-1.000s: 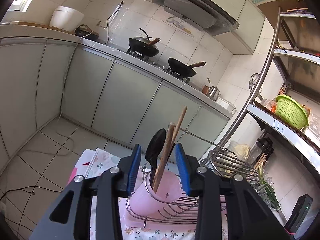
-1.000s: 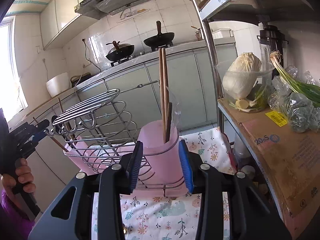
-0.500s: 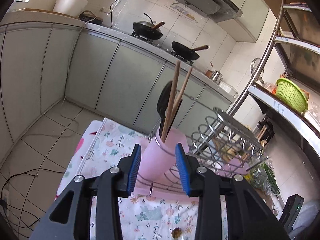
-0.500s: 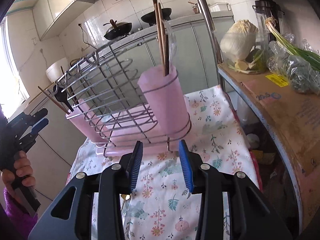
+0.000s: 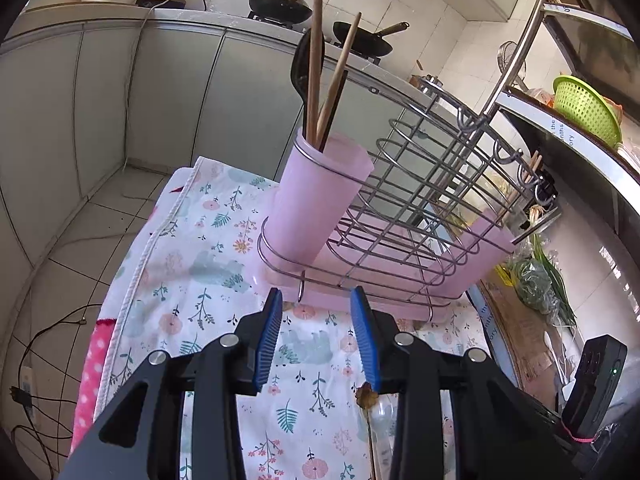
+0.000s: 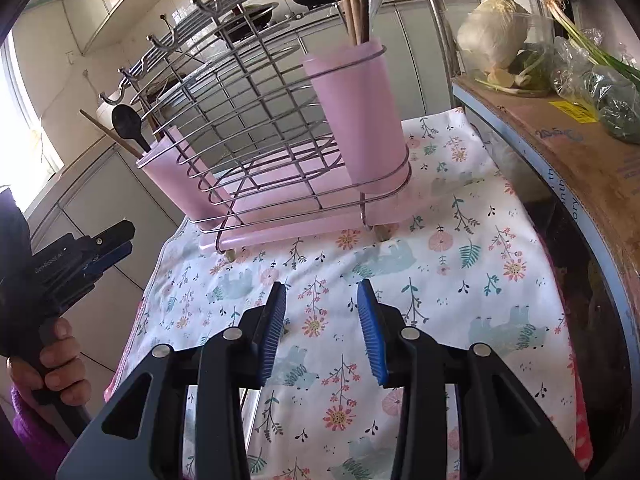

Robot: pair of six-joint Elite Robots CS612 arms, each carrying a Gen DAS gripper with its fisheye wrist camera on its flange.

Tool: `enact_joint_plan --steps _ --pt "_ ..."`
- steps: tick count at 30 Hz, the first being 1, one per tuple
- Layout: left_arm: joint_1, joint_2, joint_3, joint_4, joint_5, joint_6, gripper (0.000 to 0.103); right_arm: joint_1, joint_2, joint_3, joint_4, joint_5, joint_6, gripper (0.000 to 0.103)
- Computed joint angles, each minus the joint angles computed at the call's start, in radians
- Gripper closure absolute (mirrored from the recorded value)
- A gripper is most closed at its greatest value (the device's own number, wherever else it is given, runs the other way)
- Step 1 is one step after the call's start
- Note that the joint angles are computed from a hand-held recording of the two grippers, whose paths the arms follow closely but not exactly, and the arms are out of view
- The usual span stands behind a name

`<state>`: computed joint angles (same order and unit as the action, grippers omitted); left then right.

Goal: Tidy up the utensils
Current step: 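Move both grippers back down toward the gold spoons on the cloth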

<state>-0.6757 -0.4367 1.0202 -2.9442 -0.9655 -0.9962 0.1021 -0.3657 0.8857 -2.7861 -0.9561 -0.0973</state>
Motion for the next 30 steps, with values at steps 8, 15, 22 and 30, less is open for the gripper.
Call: enact_joint_plan --steps 8,15,22,30 --pt "0.002 0.005 -0.010 0.044 -0.022 -0.020 0.069 0.004 -0.002 0.001 0.067 0.023 -0.050 0.065" --pt "0.004 0.015 -0.025 0.064 -0.052 -0.018 0.069 0.007 0.005 -0.014 0.141 0.046 -0.081 0.065" --pt "0.007 0.017 -0.024 0.064 -0.075 -0.033 0.069 0.006 0.010 -0.030 0.221 0.072 -0.107 0.065" --pt "0.010 0.018 -0.025 0.074 -0.091 -0.043 0.069 0.005 0.017 -0.046 0.279 0.095 -0.114 0.065"
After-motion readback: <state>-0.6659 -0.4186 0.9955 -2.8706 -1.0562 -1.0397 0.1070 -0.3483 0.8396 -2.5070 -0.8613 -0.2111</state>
